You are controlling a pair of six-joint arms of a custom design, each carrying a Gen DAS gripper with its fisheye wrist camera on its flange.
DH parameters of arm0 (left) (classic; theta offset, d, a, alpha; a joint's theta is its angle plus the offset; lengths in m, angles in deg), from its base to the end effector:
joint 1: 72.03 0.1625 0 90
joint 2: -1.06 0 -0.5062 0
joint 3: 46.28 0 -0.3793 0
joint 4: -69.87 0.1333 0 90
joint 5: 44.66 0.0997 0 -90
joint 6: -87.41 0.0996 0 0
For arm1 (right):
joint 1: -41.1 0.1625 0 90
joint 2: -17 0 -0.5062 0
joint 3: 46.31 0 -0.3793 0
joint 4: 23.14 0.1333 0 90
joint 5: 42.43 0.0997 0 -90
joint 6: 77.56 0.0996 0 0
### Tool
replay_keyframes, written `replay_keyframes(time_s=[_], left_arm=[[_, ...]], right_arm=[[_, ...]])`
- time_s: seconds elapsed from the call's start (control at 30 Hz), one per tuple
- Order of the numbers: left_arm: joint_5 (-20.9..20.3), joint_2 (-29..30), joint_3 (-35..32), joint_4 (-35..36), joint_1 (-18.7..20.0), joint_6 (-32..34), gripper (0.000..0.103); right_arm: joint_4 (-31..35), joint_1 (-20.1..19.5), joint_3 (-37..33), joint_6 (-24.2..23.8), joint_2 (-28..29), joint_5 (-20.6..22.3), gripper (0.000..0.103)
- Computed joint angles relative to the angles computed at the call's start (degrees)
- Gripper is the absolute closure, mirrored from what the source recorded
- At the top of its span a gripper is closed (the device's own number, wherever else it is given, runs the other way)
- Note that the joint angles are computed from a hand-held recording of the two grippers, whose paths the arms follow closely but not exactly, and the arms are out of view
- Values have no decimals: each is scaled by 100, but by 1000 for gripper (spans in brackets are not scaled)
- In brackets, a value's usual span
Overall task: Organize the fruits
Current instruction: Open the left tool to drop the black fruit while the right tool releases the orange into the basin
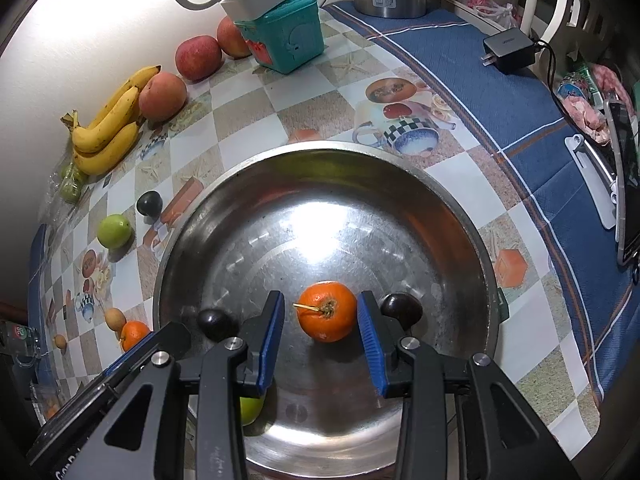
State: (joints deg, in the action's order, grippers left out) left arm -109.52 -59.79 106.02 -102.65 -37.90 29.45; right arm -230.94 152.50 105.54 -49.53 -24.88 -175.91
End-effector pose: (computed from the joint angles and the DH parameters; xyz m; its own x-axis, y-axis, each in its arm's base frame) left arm -0.1676 -0.3257 0.1209 -0.9337 -0.0527 -0.3542 0.0495 0.9606 -0.2734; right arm 0.1902 -0.3078 0.0859 -0.7964 0.2768 0.5377 0.0145 0.8976 -0.4406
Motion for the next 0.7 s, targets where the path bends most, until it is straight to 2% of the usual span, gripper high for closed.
replay_keyframes(time_s=[0.13, 0.2, 0.27, 0.37, 0.47, 0.57, 0.63, 0.7], left_arm=[[72, -131, -19, 123, -39, -68, 63], [164, -227, -16, 196, -90, -121, 57], [373, -384, -34, 481, -184, -240, 52], [754, -622, -100, 1118, -280, -531, 44], [1180, -883, -248, 2178, -315, -986, 39], [1468, -1069, -380, 3187, -280, -1432, 34], [1555, -1173, -395, 3543, -229, -1617, 25], [1624, -1272, -378, 3759, -169, -1741, 19]], right_arm=[[-70, 25, 1, -16, 2, -17, 64], [-105, 62, -25, -61, 6, -24, 56], [-119, 117, -56, -100, 33, -70, 53], [-221, 147, -78, -214, 88, -2, 52], [-217, 161, -108, -287, 139, 8, 41], [-211, 185, -135, -325, 196, -7, 37], [-217, 212, -157, -360, 243, -39, 29], [-184, 234, -184, -404, 281, -53, 27]])
